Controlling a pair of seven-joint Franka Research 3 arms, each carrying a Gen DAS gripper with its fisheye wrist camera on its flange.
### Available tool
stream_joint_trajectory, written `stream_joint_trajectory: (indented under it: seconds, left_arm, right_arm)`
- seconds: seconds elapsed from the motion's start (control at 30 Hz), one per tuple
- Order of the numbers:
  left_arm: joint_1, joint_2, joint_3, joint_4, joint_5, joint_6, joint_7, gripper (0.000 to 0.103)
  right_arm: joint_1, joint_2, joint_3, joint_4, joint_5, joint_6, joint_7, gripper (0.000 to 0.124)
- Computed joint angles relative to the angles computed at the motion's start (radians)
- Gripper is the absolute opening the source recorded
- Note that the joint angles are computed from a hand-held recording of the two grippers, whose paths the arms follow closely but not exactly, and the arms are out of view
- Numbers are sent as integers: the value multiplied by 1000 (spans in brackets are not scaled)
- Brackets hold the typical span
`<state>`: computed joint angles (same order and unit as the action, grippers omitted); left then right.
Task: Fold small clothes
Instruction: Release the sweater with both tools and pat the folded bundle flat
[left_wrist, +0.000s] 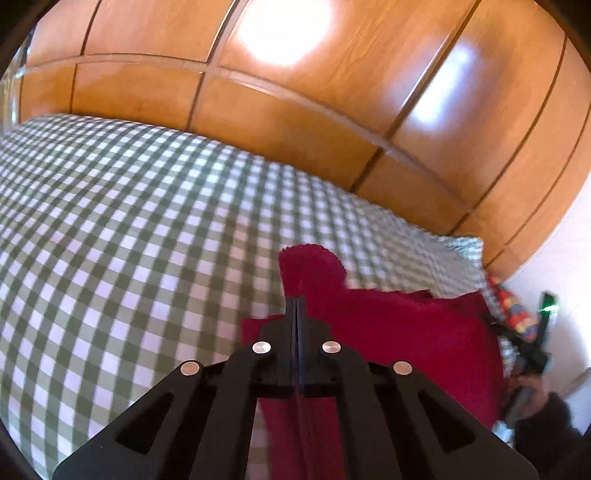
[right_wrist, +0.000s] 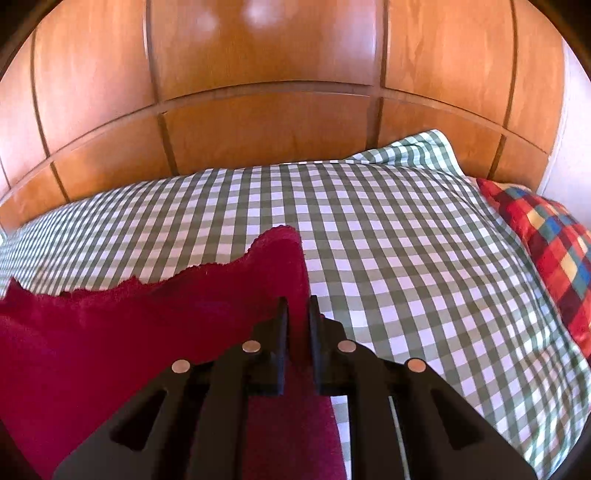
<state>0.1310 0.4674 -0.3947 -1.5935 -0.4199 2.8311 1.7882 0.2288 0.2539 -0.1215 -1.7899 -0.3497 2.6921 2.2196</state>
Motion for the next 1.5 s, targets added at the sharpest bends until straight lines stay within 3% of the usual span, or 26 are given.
stream_joint_trajectory:
  seconds: [0.07,0.17,0.3,0.4,0.43,0.57,0.7,0.77,0.87,0.93,1.07,1.17,1.5]
  left_arm:
    - [-89,31,111,39,128,-26,-134,0]
    - [-156,101,196,123,258,-118,-275,0]
    - [-183,102,220,126,383,-128,-357,0]
    - [-248,56,303,91,518,-124,-509,0]
    - [-239,34,295,60,529,-99,-533,0]
    - [-190,-85,245,-113,546,43,-555,0]
    - [-193,-162,231,-227,602,128,-540,0]
    - [-175,-191,198,-277,589,155,-505,0]
    - [-204,-221,214,-328,630,171,-520,0]
    - [-220,-235,221,-351,652,173,-535,0]
    - [-210,-245,197,-381,633,173,-506,0]
    - [-228,-253,212,-398,655,172,-521,0]
    - [-248,-257,233,-412,705,166,-571,0]
  right_arm:
    - [-2,24,2,19,15,-32,-2,9]
    - [-9,59,9,36,57,-65,-31,11]
    - [21,62,-17,42,3,-81,1,16]
    - [37,56,-40,37,-41,-104,82,51]
    - [27,49,-40,26,-28,-100,110,60]
    - [-23,18,-12,-18,65,-64,93,73]
    - [23,-24,-42,-31,-115,-77,180,74]
    - [25,-55,-26,-51,-170,-56,200,74]
    - [2,-93,24,-83,-137,2,126,77]
    - [-13,-114,68,-106,-42,45,13,78]
    - [-8,-123,120,-130,113,79,-154,78]
    - [9,-125,132,-145,180,85,-214,77]
    - [42,-103,111,-173,210,43,-200,86]
